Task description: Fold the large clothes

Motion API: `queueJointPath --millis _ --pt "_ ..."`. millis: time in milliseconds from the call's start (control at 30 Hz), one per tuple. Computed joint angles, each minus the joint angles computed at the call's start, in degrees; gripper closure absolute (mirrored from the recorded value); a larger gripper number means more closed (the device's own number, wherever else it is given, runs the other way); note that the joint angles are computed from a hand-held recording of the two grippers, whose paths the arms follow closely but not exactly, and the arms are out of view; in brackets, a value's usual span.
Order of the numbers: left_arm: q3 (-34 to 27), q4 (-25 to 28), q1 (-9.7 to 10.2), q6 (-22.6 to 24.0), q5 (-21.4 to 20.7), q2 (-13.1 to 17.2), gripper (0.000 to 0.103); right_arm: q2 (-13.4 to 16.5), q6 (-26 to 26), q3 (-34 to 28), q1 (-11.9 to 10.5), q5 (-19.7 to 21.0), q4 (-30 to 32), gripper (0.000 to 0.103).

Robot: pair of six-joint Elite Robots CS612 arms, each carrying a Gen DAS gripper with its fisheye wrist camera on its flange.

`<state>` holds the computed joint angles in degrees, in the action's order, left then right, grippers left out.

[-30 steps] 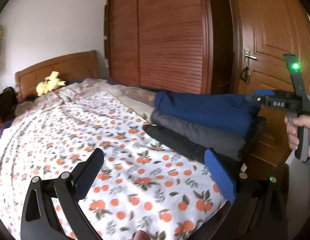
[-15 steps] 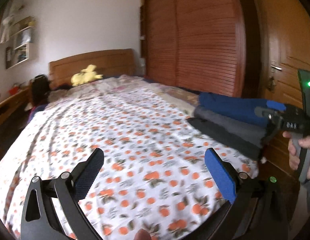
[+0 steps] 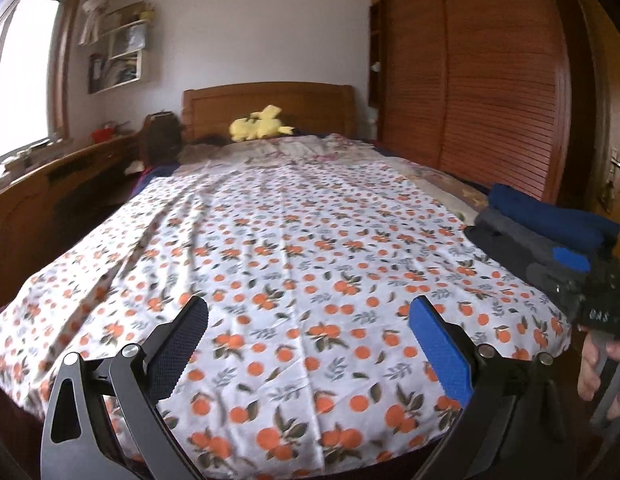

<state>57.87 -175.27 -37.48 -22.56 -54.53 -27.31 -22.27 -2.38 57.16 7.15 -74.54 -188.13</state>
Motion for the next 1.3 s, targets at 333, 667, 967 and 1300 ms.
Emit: queueJointPath --millis 333,667,967,1300 --pt "6.8 -4.3 -0.75 -1.3 5.0 -3.9 0.002 -1.4 0.8 2.2 2.2 0.4 -4.3 0.008" --pt "9.4 -9.1 -1.78 0.9 9.0 -6.3 0.002 -3.1 2.2 3.6 2.9 -0.5 -8.7 0.008" --pt "10.7 -10.5 -2.10 0.9 9.5 -7.4 0.002 -3.6 2.3 4.2 2.9 0.5 -10.0 0.008" --pt "10.9 -10.3 -2.08 0.6 9.4 -7.6 0.002 -3.4 1.9 4.1 3.0 0.5 -9.5 0.008"
